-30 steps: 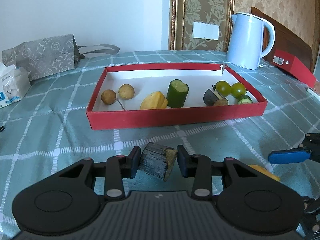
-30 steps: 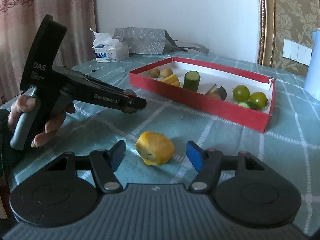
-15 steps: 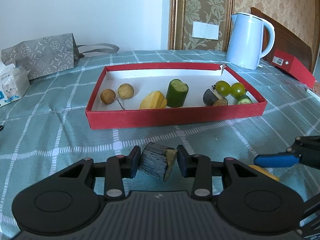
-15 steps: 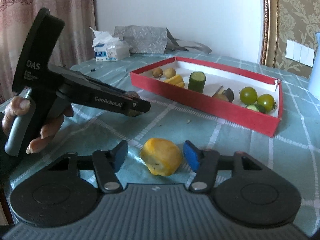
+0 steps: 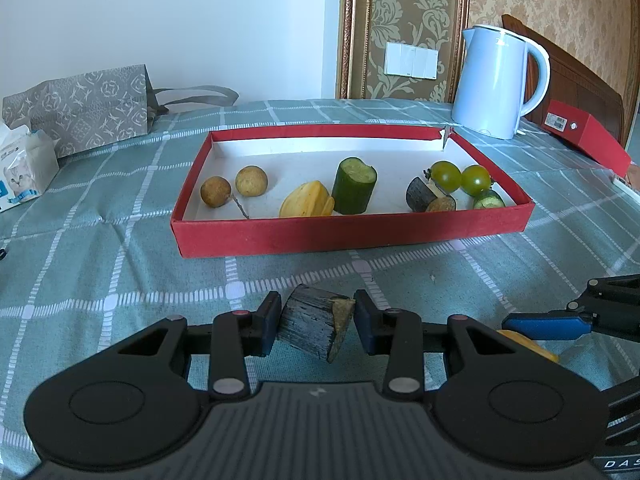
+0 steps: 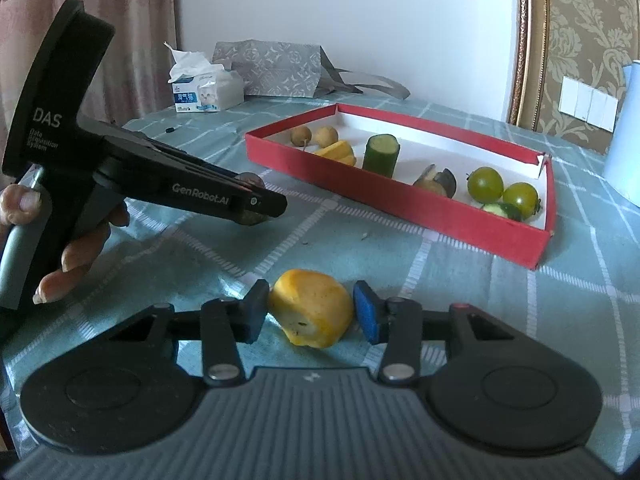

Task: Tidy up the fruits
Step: 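Grasp the yellow pepper chunk with right gripper while left holds the eggplant piece, then carry the eggplant piece into the tray and open the left gripper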

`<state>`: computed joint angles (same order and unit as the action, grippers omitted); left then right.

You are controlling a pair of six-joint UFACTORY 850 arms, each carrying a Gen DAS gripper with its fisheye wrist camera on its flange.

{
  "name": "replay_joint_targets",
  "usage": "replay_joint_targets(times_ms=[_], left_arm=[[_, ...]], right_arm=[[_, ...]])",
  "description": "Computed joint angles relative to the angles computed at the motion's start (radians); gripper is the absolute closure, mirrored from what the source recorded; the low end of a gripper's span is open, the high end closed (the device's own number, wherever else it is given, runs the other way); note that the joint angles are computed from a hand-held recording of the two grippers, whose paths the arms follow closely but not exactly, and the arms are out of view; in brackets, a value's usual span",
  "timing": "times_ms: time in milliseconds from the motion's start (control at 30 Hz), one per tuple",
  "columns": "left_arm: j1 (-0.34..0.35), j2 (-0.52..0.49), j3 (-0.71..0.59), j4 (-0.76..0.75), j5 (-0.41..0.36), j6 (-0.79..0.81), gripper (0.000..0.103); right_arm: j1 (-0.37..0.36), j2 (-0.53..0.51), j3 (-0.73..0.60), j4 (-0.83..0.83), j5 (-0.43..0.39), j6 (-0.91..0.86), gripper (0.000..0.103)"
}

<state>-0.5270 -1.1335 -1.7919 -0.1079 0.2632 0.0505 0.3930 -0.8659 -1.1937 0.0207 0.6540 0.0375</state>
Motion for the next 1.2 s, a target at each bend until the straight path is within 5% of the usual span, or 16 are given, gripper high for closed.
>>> replay_joint_targets(times_ms=[200,700,867,1200], left_arm=[[0.001,-0.003,-0.003,-0.001,-0.001,-0.011,0.065],[-0.002,-0.002,-0.007,-0.482,0.055,0.339,0.065],[-0.006,-0.011,-0.030,-0.583,0.047,0.437,0.065],[-0.011,-0.022,-0.086,-0.548,0.048,0.435,0.065]], right_arm=[[0.009,0.004,0.006,0.072,0.021,-0.039,0.060],[-0.024,0.015,-0.044,0.254,0.133,-0.024,0.060],[-0.027,-0.024,-0.080,0.200,0.066,0.009,0.060],[-0.015,-0.037,-0.081,0.229,0.081,-0.017,0.060]])
